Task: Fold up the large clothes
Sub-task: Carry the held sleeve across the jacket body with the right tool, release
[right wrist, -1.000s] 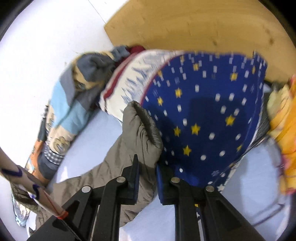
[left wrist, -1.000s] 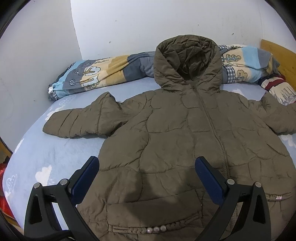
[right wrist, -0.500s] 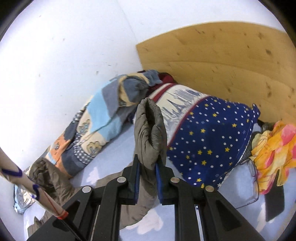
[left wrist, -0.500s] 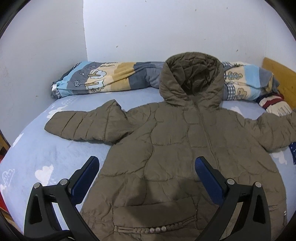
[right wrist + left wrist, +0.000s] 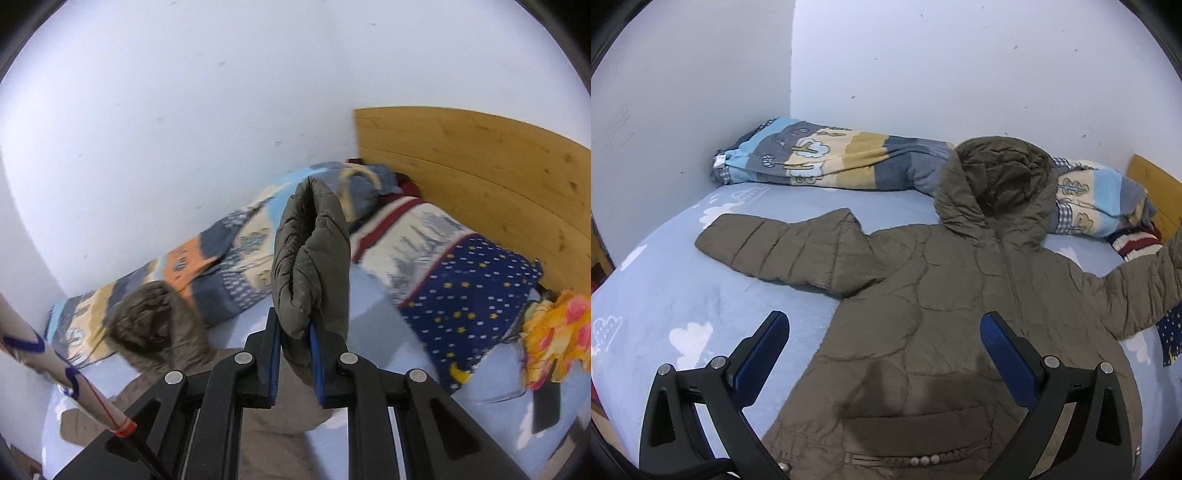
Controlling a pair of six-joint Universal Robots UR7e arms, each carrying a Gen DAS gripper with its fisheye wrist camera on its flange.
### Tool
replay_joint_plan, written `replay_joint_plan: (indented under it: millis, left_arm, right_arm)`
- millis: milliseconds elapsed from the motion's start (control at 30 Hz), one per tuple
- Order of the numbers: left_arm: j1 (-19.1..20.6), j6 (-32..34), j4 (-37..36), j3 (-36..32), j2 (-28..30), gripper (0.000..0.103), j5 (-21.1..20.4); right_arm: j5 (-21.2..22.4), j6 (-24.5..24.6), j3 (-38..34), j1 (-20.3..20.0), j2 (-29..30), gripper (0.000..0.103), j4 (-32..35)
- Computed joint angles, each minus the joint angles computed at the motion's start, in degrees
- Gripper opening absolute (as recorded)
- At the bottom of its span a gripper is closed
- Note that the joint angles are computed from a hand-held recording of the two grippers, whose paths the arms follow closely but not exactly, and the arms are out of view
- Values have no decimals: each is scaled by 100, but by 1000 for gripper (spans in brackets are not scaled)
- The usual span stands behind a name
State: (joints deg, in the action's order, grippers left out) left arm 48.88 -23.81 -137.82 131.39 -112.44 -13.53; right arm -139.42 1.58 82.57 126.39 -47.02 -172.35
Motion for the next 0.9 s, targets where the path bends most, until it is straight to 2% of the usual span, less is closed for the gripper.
replay_joint_plan:
  millis: [233, 433, 900]
  left_arm:
    - [-87, -636, 861, -71, -307, 103, 127]
    - [53, -1267, 1600, -259, -349, 103, 83]
    - [311, -1826, 2333, -516, -528, 103, -9]
  right_arm:
    - [369, 167, -443, 416, 677, 15, 367]
    - [679, 173, -957, 637, 1410, 15, 697]
    - [1482, 563, -1662, 494, 2734, 15, 1508]
